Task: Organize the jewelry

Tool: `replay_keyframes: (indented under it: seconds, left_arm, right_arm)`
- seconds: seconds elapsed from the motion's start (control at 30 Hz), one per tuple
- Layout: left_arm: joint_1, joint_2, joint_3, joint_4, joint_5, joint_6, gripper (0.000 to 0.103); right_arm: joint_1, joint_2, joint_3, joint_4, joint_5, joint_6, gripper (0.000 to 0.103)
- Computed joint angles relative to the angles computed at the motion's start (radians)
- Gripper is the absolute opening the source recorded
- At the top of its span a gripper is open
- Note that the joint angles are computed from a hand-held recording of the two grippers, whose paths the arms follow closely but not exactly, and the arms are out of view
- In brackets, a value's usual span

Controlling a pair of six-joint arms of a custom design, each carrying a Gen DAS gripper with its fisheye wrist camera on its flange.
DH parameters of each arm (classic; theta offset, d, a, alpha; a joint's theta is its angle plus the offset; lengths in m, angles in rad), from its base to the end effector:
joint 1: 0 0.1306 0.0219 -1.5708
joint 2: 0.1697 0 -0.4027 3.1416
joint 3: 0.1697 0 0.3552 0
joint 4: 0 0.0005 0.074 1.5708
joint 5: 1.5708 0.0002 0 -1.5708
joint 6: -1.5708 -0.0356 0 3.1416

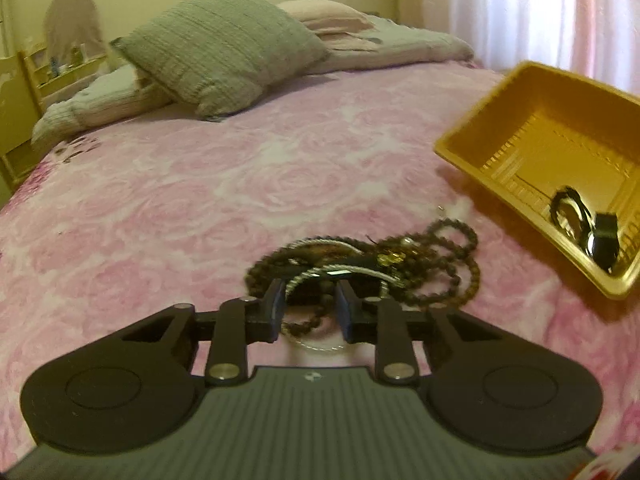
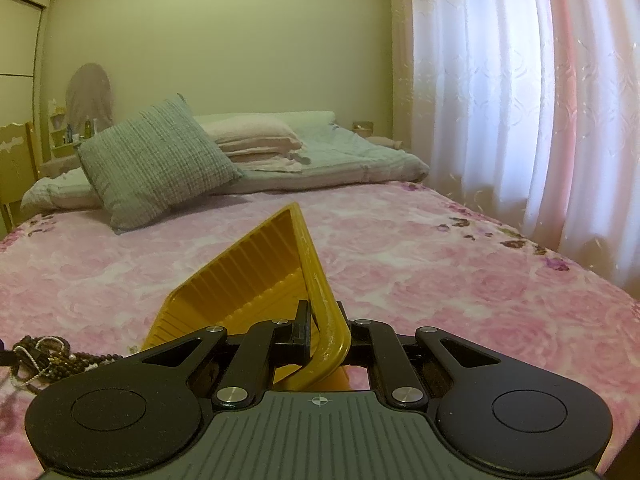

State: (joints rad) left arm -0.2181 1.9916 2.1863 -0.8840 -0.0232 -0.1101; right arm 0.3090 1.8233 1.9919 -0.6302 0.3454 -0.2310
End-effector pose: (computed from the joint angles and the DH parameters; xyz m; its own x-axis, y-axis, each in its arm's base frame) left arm 0.6630 -0.1466 0.4640 -0.5953 0.2445 -0.7654 0.2659 0.9589 0.0994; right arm 0.6071 0.1806 0.5095 -0.4124 0.0945 -0.9061 0.0997 0.9933 0.0582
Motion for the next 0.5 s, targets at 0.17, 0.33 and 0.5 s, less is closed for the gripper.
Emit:
replay_keyframes:
  seconds: [0.17,0.33,0.5]
  left_arm:
    - [-0.014,0.021,0.014,-0.018,-0.029,-0.021,0.02]
    - [-0.011,0.015,0.008,-0.018,-0.012,-0.019,0.017]
    - [0.005,-0.025,-0.044,0.031,-0.032,0.022,0.017]
  right_arm:
    - [-0.003,0.001,0.001,0.0,-0.002,0.005,0.009]
    - [-0.003,0.001,0.002,-0.001,-0.003,0.002,0.009]
    - [-0.003,0.005,0.007,0.001,-0.001,0.01,0.009]
